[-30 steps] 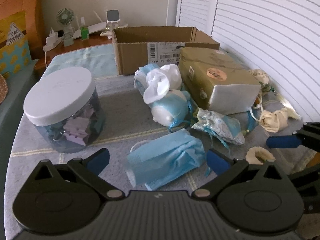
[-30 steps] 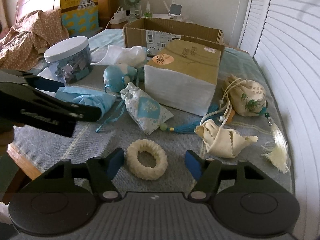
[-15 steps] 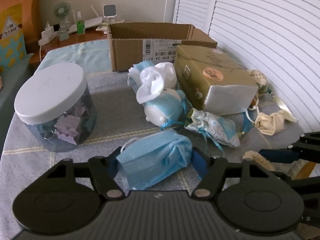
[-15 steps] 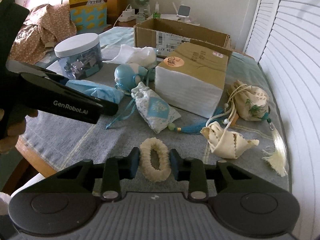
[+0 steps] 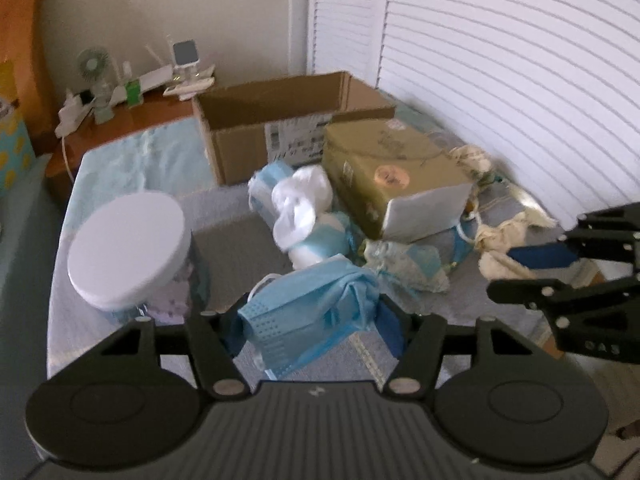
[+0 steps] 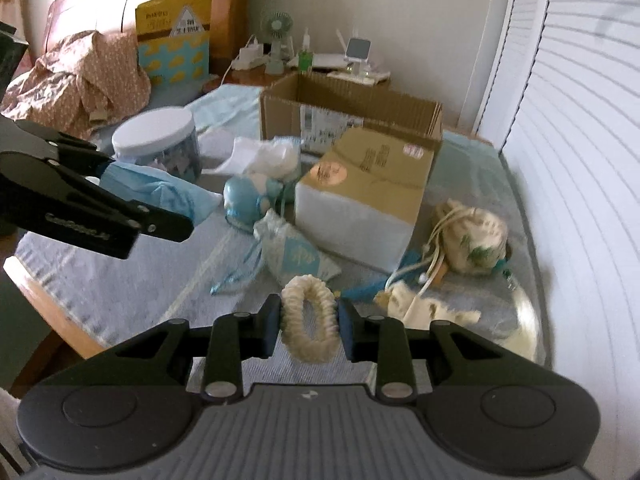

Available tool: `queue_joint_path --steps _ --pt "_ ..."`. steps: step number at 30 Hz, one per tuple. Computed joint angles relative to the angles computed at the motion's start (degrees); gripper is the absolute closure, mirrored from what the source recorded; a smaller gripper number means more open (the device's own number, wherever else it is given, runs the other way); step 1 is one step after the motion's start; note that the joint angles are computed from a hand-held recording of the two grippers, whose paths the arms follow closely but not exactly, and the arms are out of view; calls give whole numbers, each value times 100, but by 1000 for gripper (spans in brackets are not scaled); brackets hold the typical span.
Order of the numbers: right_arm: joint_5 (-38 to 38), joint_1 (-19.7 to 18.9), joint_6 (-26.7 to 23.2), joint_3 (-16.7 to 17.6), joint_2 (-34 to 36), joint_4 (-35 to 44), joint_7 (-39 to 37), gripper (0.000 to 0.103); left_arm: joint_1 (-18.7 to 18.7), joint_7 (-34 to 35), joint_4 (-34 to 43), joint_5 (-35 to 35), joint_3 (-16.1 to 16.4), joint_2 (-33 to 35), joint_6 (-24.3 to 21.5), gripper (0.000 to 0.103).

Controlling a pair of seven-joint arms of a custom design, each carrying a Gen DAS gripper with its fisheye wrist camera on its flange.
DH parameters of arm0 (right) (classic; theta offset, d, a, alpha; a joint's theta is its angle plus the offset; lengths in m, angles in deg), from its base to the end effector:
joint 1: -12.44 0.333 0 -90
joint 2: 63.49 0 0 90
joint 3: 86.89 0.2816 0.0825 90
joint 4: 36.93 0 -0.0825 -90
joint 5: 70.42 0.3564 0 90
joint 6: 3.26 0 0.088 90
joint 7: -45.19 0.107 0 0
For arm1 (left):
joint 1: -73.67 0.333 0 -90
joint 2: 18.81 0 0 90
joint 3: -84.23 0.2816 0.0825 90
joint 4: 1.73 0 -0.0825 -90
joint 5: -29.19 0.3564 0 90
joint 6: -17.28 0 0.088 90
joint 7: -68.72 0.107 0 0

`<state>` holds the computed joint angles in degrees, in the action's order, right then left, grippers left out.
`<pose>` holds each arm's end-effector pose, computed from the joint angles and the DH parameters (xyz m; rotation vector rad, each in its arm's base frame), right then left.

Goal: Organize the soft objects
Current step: 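Carry the mask into the cardboard box with the left gripper while the right drops the ring there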

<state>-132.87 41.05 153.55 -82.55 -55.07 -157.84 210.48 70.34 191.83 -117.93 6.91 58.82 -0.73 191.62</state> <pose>0.4559 0.3355 0.3676 -1.9425 1.6180 -0.7362 0.5562 -0.2524 0.3693 -1.2037 2.3845 -0.9640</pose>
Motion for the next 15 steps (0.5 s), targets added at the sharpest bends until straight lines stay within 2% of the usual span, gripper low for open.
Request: queue_joint_path --steps 3,5,11,15 --pt "-65 -15 -31 -22 -14 82 26 68 174 291 240 -138 -174 6 -183 39" --pt "-147 -23 -64 -41 -6 155 82 68 156 429 464 -187 -167 78 -221 39" --pt "-325 -99 -67 -113 60 354 270 68 -389 -20 1728 397 383 760 -459 39" --pt "-365 -142 -63 -152 121 471 326 68 -910 -681 3172 1129 926 1632 -822 39"
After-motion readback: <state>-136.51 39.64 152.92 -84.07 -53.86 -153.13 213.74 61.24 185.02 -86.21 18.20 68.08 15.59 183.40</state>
